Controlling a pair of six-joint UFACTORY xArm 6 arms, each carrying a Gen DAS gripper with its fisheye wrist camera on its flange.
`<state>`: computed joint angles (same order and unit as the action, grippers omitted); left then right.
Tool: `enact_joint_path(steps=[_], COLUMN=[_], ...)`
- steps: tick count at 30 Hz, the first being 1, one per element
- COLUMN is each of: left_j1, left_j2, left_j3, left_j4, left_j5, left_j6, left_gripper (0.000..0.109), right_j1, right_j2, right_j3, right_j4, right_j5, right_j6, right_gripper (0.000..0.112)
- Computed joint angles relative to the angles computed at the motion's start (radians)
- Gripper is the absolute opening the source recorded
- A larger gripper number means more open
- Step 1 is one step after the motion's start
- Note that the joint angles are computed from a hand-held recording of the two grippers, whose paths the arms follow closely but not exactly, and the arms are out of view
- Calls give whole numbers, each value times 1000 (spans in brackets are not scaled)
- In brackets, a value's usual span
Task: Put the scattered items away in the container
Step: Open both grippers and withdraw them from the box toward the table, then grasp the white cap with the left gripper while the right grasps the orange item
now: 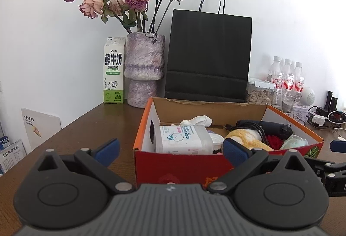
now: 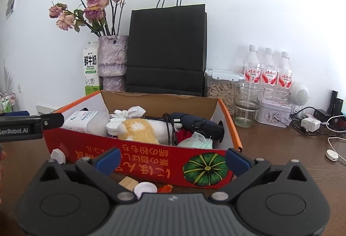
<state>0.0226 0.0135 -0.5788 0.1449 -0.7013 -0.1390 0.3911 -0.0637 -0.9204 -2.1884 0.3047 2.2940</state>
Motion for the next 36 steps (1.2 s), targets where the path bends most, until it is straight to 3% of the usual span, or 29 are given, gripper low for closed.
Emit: enact_joint_path(steps=[14, 16, 20, 23, 26, 32, 36], left_j1=[40, 23, 21, -12, 7, 55, 48], left_j2=[-103, -102, -86, -63, -39, -19, -20], left_j3=[89, 82, 43, -1, -44, -75, -73], left_j4=[64, 18, 29, -76, 4, 187, 153], left_j5=[169, 204, 282, 348, 399, 422, 418], left_j6=[-4, 34, 20, 105, 19, -152, -128], left_gripper=[103, 103, 103, 103, 103, 103, 103], right_j1=[-59, -71, -95, -119, -120, -120, -127], right_j2=[-23, -13, 9, 48, 73, 102, 96], right_j3=[83, 83, 66, 27, -3, -11, -8], right_j4=[317, 374, 426, 432, 431, 584, 546], right_j5=[-138, -151, -183, -235, -241, -242, -231], right_j6=[-319, -368, -387, -367, -354, -518, -456], right_gripper=[103, 103, 85, 77, 67, 49, 48])
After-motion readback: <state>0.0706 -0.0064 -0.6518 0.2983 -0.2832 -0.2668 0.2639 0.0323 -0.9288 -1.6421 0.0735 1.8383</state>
